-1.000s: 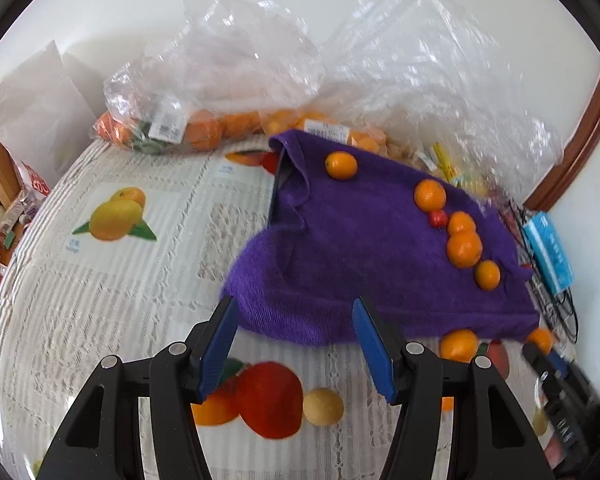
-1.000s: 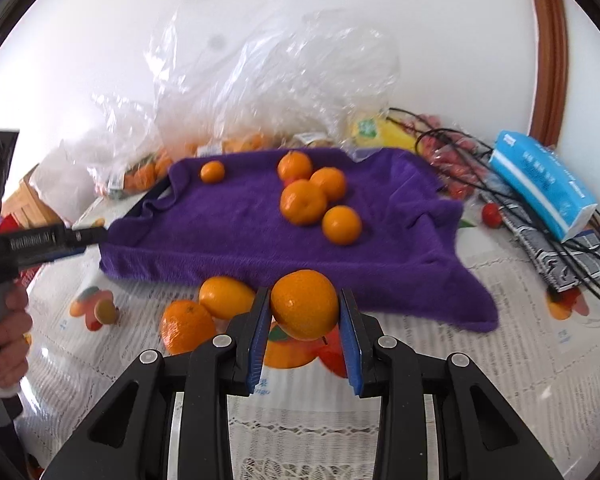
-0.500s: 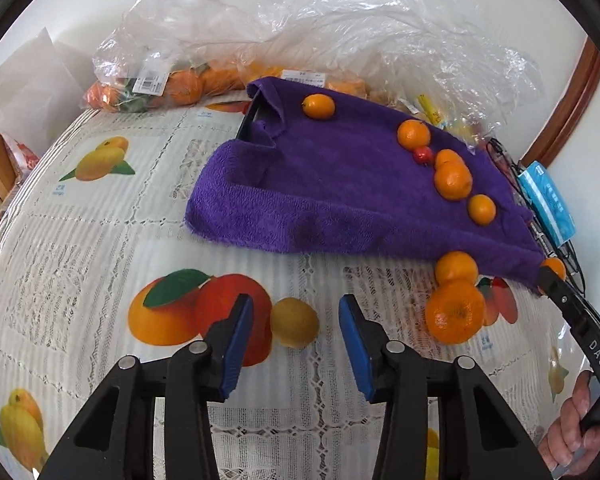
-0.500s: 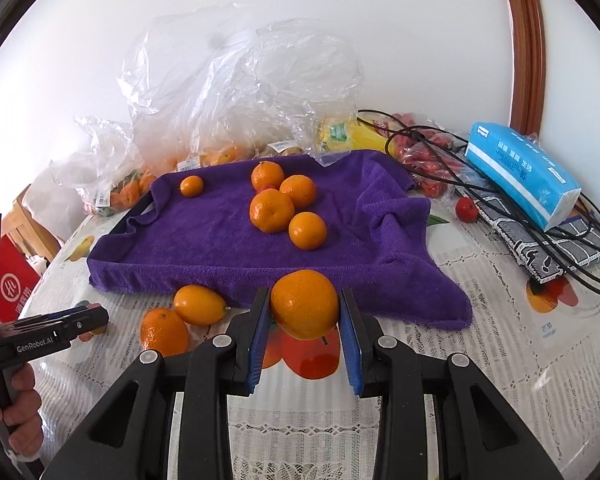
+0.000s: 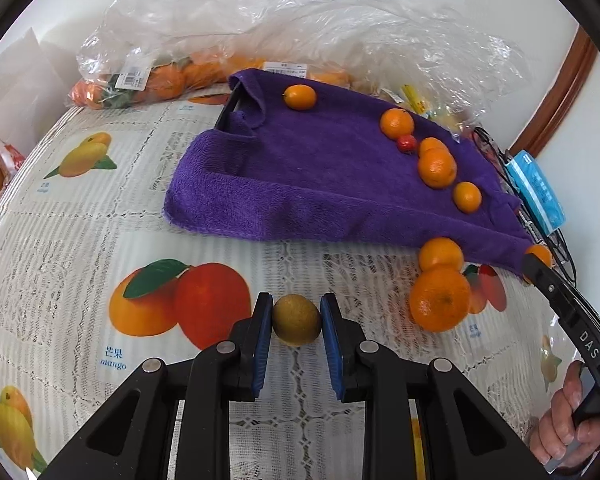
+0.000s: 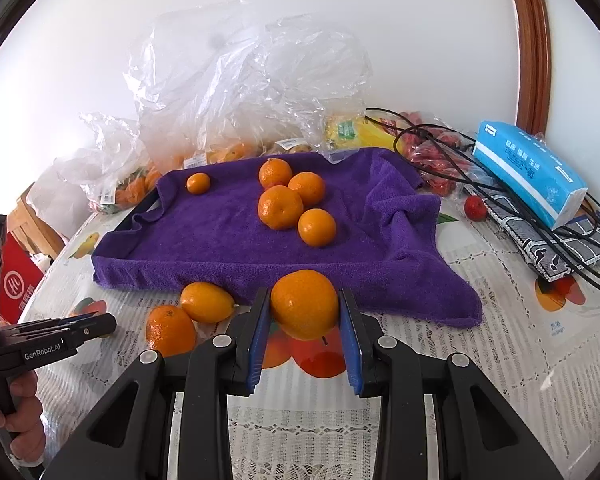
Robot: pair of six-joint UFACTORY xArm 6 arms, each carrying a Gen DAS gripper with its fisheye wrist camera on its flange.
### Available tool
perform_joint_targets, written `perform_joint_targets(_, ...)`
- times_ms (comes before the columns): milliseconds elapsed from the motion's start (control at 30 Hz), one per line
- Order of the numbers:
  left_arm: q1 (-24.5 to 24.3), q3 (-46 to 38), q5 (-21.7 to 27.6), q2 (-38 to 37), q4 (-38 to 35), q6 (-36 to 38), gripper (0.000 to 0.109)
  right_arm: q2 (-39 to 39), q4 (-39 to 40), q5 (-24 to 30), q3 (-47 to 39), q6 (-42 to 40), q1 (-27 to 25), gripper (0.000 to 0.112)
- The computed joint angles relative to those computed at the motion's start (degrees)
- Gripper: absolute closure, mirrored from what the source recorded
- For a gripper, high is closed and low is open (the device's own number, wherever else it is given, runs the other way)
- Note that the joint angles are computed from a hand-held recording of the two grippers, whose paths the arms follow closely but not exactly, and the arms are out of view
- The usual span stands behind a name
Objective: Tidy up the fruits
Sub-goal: 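Lift both held fruits and carry them over the purple towel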
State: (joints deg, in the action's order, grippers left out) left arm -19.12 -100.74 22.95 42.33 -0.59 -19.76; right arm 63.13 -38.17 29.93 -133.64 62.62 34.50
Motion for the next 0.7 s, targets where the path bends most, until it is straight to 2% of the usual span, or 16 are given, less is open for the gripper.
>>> perform_joint_targets(233,-0.35,2.82,-3.46,-2.31,-0.38,0.75,0.085,-1.12,-2.41,-0.89,1.55,1.91,0.16,0.079)
perform_joint_targets(400,-0.25,3.21,-3.78,-3.18,-1.12,0.95,0.085,-1.62,-2.59,-1.70,2.02,1.67,0.48,0.079)
perform_joint_targets(500,-0.13,2.61,-3.36,-3.46,1.98,-1.60,0.085,-0.30,-1.28,-0.25,-0.90,-0.30,0.98,0.079)
perform_joint_targets(600,-0.07,1.36,-2.66,-3.61,0.30,-0.27,0.085,1.51,2.19,1.30,-4.91,-4.13,1.33,0.079)
perform_joint_targets(700,0.12,-0.82,-1.83,-3.24,3.00,-2.42,0.085,3.92,3.58,4.06,-10.71,-7.12,1.66,0.079)
